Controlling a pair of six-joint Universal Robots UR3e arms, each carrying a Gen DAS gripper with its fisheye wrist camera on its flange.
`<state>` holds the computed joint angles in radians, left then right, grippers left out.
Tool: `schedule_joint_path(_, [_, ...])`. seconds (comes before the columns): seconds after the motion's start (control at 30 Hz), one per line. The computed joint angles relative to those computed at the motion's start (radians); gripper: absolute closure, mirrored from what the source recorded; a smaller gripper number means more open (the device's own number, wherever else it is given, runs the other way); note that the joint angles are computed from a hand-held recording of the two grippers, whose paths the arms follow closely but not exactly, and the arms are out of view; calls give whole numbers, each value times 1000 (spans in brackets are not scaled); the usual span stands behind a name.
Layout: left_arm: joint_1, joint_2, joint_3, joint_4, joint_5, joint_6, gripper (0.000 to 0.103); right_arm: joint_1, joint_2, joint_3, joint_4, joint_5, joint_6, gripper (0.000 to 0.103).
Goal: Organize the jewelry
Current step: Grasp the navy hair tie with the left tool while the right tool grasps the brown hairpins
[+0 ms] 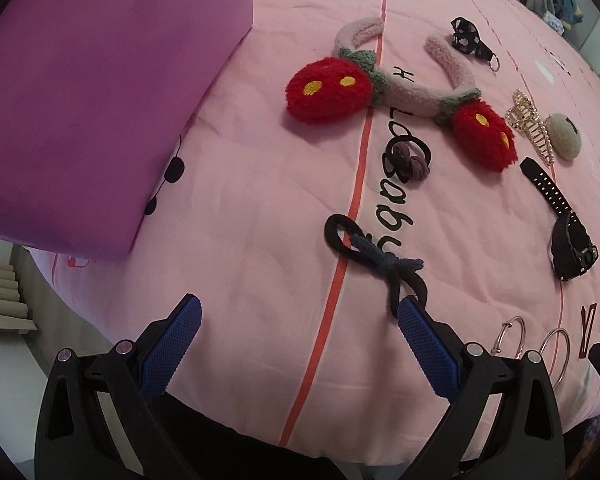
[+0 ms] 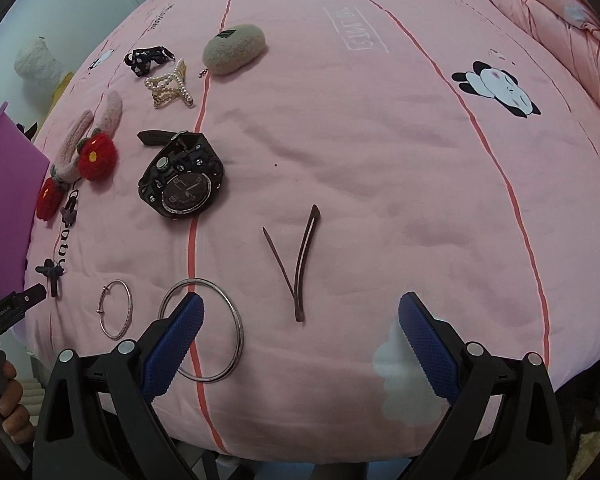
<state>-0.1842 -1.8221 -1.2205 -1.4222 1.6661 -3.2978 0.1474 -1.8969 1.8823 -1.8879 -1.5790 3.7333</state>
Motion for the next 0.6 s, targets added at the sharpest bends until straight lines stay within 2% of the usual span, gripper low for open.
schedule_joint_path(0.4, [-31, -81, 64, 5, 21, 2, 6, -5, 37, -10, -4, 2, -20, 10])
schedule_joint_path(0.6, [-48, -86, 62, 19, 32, -2, 6, 21, 46, -23, 6, -52, -12, 10])
